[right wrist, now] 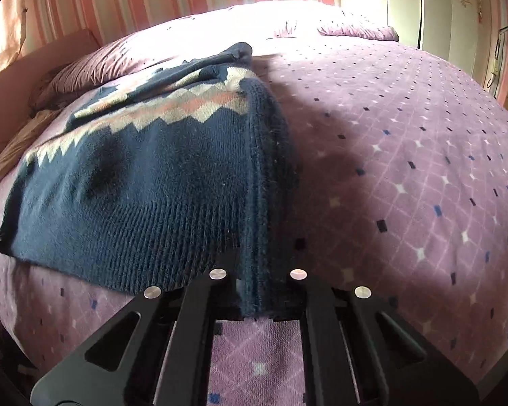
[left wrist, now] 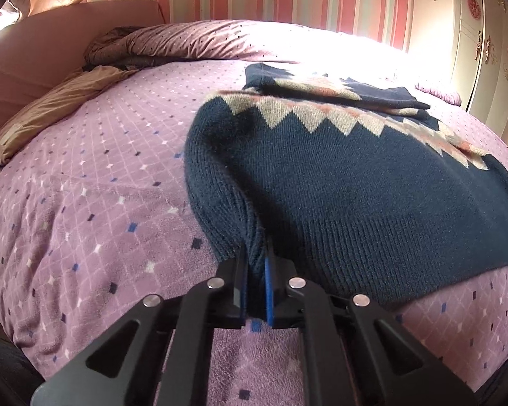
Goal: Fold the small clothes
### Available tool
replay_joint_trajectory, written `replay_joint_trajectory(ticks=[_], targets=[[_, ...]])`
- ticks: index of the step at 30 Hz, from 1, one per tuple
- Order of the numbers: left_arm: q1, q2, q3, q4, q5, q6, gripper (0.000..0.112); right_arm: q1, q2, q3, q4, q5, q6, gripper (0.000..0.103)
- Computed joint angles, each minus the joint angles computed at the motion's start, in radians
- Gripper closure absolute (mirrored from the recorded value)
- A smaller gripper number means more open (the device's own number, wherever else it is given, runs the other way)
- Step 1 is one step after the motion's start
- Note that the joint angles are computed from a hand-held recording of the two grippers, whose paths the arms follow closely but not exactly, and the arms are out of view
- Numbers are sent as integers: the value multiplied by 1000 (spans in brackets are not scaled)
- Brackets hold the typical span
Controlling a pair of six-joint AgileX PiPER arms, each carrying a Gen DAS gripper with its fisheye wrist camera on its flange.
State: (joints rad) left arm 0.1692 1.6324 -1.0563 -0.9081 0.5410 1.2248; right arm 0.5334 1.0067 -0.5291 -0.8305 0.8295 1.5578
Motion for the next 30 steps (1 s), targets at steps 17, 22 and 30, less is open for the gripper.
replay_joint_trajectory(ticks=[17,22,30], targets=[[34,-3,-12,78,46,-64,71,79,-90,28,39,106,36,14],[31,23,-25,115,25,-149,36,41,-82,42,16,32,15,20],[18,52,-31,63,40,-87,59,-94,-42,39,77,-109,-114,91]])
